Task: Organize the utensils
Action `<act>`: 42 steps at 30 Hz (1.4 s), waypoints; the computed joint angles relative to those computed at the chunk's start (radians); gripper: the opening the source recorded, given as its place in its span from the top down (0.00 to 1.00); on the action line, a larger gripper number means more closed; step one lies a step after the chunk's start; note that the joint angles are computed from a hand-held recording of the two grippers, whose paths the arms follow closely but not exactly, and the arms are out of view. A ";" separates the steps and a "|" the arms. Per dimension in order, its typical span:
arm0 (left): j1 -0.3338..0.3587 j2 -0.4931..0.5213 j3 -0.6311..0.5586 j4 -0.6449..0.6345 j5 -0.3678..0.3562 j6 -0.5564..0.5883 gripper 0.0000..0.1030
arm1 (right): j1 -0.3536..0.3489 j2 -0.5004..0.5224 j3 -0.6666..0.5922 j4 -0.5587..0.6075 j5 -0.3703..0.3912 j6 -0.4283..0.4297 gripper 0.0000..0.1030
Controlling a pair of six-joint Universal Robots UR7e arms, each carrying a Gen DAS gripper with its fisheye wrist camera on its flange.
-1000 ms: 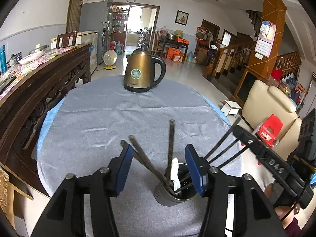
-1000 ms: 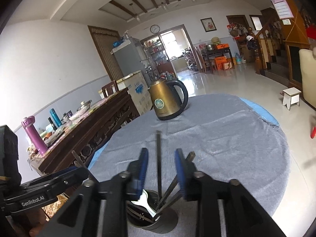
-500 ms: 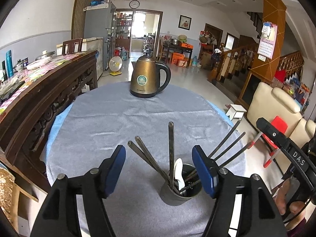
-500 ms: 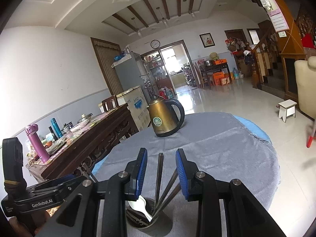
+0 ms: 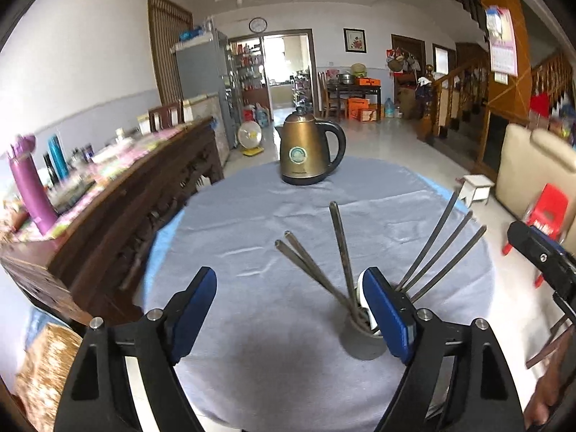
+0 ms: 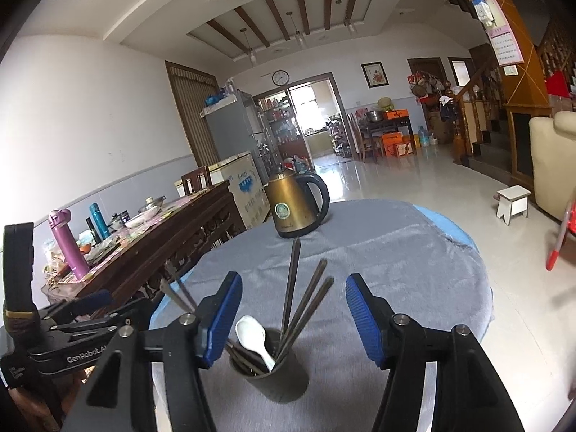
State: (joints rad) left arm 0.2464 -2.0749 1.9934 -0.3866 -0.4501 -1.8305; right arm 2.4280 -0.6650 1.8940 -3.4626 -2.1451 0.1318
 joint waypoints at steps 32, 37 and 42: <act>-0.125 0.038 0.007 0.306 -0.198 -0.349 0.07 | 0.044 -0.043 0.074 0.211 -0.012 0.128 0.36; -0.120 0.018 0.015 0.293 -0.211 -0.336 0.07 | 0.050 -0.036 0.069 0.241 -0.014 0.132 0.35; -0.128 0.002 0.019 0.303 -0.222 -0.341 0.07 | 0.058 -0.029 0.056 0.252 -0.011 0.126 0.34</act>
State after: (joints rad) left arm 0.1180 -2.0733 2.0127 -0.0839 -0.6725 -2.1712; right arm 2.4855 -0.6937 1.9496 -3.2109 -2.1565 0.2580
